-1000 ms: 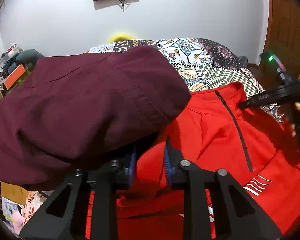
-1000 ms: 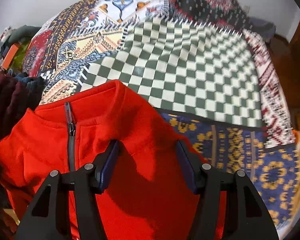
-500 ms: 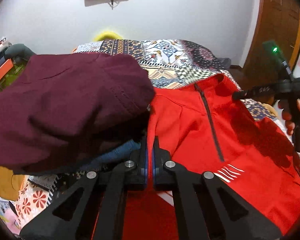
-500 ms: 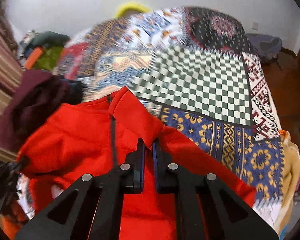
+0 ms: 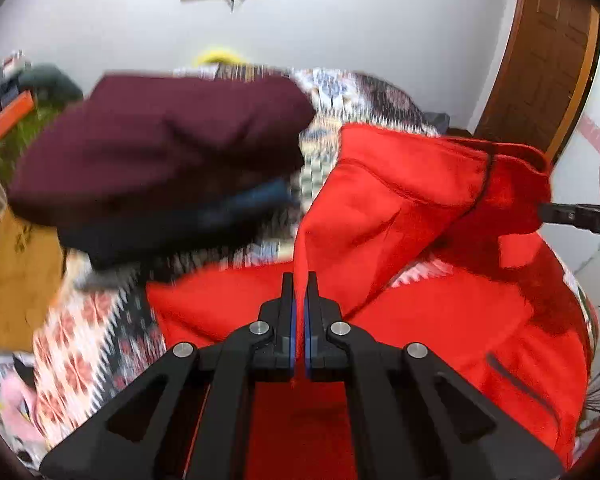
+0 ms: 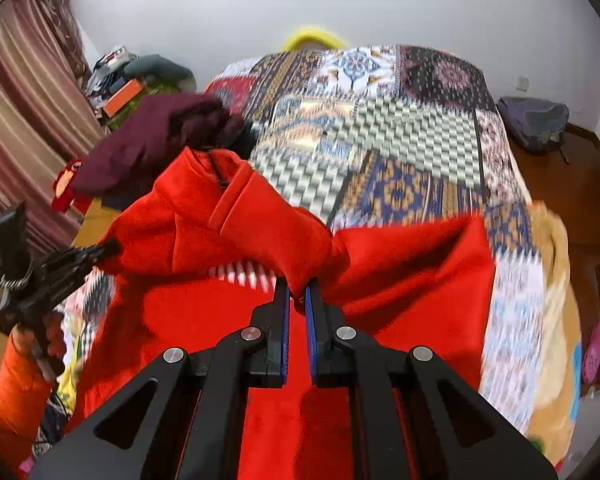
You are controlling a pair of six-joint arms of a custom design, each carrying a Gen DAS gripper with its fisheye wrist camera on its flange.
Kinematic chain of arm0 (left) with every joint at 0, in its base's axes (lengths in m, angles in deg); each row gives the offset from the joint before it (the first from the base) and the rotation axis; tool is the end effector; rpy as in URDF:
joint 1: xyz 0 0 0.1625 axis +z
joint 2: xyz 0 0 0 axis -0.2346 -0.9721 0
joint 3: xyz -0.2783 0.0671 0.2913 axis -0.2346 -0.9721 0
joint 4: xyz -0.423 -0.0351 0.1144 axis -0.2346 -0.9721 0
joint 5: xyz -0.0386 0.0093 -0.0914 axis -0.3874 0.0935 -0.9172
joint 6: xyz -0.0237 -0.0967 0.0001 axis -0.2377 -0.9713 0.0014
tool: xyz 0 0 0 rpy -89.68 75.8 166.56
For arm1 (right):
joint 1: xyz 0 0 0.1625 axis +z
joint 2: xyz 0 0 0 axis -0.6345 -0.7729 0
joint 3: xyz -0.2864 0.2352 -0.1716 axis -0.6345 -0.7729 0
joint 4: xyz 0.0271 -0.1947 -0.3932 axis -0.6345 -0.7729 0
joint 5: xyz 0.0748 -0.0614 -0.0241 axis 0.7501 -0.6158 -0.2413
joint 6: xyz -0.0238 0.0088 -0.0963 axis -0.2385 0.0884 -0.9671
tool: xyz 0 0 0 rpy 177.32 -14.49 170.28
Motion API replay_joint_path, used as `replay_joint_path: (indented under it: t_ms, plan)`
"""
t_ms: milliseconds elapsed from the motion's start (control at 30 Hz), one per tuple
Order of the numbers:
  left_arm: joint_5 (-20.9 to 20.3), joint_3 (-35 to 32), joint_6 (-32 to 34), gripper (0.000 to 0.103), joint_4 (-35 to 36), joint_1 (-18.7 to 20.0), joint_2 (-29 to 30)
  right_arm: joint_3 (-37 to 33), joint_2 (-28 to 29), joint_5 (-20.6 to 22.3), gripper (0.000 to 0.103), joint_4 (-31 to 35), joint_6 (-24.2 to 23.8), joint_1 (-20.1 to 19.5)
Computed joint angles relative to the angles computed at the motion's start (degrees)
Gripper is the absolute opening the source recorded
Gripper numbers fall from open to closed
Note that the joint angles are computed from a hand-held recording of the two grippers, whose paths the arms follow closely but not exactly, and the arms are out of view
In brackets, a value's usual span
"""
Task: Fold large clothes
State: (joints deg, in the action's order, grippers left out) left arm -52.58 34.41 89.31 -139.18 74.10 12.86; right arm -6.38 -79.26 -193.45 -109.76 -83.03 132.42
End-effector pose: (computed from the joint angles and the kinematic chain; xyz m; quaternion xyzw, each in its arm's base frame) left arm -0.2369 -0.8141 0.1359 0.2341 0.8961 -0.2616 0.2716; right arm 0.1418 -0.7455 0.2872 0.1660 -0.9415 0.2221 0.1917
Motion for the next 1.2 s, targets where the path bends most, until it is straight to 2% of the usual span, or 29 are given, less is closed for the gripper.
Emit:
replay_joint_path:
  t_ms: [100,200,300,433,533,600,633,700,767,867,1033,1100,1200]
  plan:
    - [1.8,5.2,-2.9,0.002,2.4,0.6,-2.4,4.8,-2.4,0.4,0.007,-0.8,1.4,-1.0]
    - [2.6,7.8,-6.7,0.002,6.7,1.3,-3.7,9.6,-3.9,-2.5,0.008,-3.2,1.9,-1.5]
    - [3.4,9.4,-7.5,0.005,7.7,1.1,-4.4,12.3,-5.4,-3.6,0.010,-3.6,2.6,-1.9]
    - [4.7,11.1,-6.7,0.011,6.4,-0.1,-5.7,15.2,-7.0,-7.0,0.010,-7.8,-0.2,-0.9]
    - [5.6,11.1,-6.2,0.023,5.3,-0.8,-6.0,15.7,-7.7,-9.2,0.010,-10.8,-2.4,0.0]
    - [6.1,10.0,-5.6,0.040,4.4,-1.6,-5.2,15.5,-8.0,-9.0,0.012,-11.5,-2.1,0.5]
    - [5.7,9.9,-4.9,0.044,3.1,-2.0,-5.2,14.8,-8.1,-8.2,0.014,-11.4,-1.7,0.5]
    - [4.4,9.5,-3.7,0.059,1.0,-2.7,-5.0,13.7,-7.9,-6.8,0.019,-11.4,-0.7,0.5]
    - [2.6,8.6,-2.7,0.067,-0.3,-3.4,-4.4,12.1,-7.0,-5.6,0.034,-11.8,-0.1,0.6]
    - [0.2,6.4,-1.0,0.079,-0.1,-4.0,-2.5,10.7,-5.4,-5.0,0.045,-13.3,0.4,0.9]
    - [0.7,4.9,0.5,0.083,1.5,-4.4,0.8,9.4,-3.2,-5.3,0.045,-9.8,2.0,0.3]
    - [1.9,3.8,-0.9,0.083,4.6,-3.7,2.3,9.2,-2.4,-6.9,0.045,-7.8,2.4,0.0]
    - [4.7,2.5,-5.2,0.083,10.6,-2.6,3.5,10.7,-2.2,-10.8,0.045,-8.7,0.9,-0.1]
